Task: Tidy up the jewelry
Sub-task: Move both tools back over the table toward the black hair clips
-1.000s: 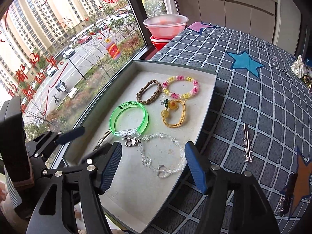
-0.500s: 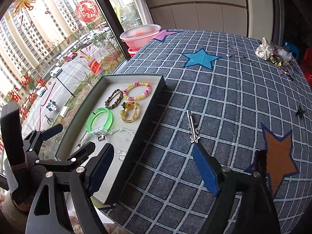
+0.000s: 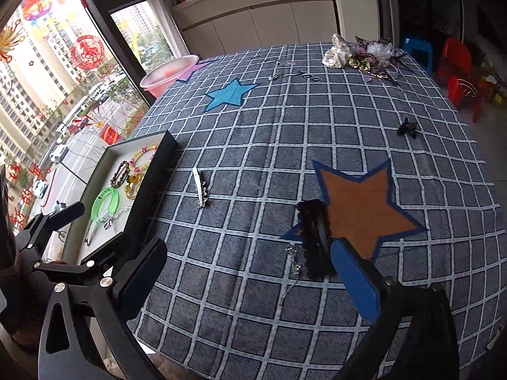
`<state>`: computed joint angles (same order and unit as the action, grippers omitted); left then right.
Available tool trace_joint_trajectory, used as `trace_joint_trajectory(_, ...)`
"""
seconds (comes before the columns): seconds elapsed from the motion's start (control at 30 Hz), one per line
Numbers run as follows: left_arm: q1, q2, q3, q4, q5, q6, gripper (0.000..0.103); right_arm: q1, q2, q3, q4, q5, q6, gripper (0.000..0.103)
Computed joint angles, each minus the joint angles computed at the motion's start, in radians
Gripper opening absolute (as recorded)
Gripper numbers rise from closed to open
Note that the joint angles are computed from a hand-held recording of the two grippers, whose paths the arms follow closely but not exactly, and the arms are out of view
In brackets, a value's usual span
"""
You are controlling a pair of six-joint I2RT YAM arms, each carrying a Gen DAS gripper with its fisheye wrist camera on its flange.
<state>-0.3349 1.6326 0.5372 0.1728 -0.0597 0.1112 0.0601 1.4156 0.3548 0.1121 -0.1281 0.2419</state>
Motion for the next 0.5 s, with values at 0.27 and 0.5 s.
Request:
trace_joint_trajectory(0.27,-0.142,0.089,0.081,-0.037,-0.034,-0.065,0.103,-0.241,-0.032,-0.042,-0.046,-0.048,-0.131,0.103)
trace_joint_trajectory(0.5,-0.198,0.218,0.184,-0.064,-0.012,-0.104,0.103,-0.471,0.022,-0.032,-0.051,-0.095,-0.252,0.103)
